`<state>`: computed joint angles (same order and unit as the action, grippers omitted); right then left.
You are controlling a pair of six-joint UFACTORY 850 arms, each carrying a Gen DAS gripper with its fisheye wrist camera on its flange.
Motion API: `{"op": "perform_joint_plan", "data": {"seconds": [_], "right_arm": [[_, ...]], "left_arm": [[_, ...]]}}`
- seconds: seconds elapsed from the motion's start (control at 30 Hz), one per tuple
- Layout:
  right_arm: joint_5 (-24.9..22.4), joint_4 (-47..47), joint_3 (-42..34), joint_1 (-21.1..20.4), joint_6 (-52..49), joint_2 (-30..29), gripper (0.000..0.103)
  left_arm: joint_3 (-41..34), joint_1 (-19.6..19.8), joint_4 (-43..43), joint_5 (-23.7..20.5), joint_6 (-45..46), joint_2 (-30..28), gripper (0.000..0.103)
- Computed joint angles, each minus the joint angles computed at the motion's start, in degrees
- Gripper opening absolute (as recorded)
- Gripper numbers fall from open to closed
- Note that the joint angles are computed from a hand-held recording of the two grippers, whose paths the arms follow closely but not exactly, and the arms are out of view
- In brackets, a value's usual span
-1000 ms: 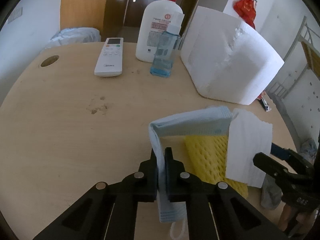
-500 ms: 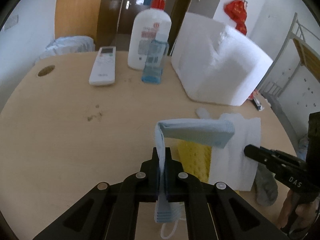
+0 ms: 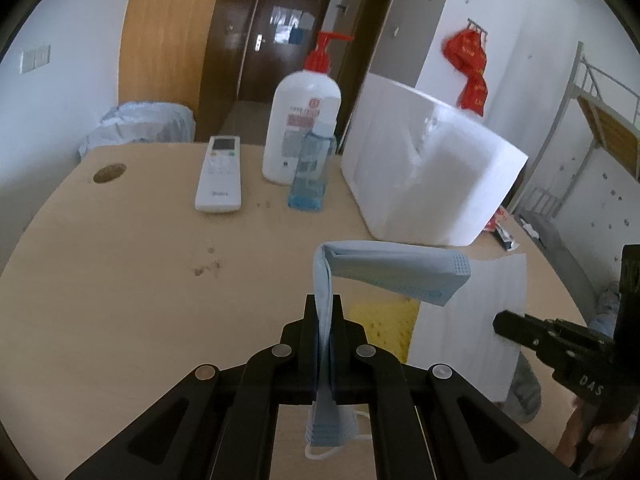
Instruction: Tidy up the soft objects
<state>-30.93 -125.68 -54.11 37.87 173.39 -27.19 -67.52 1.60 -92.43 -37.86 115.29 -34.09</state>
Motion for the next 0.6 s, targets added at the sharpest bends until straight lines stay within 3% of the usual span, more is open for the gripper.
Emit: {"op": "perform_joint_plan", "data": {"seconds": [0.6], "right_arm": [[-11.0, 6.7, 4.9, 4.6, -4.5, 6.0, 0.01]], "left_arm": [[10.0, 3.8, -11.7, -7.9, 13.6, 9.8, 0.003]]}}
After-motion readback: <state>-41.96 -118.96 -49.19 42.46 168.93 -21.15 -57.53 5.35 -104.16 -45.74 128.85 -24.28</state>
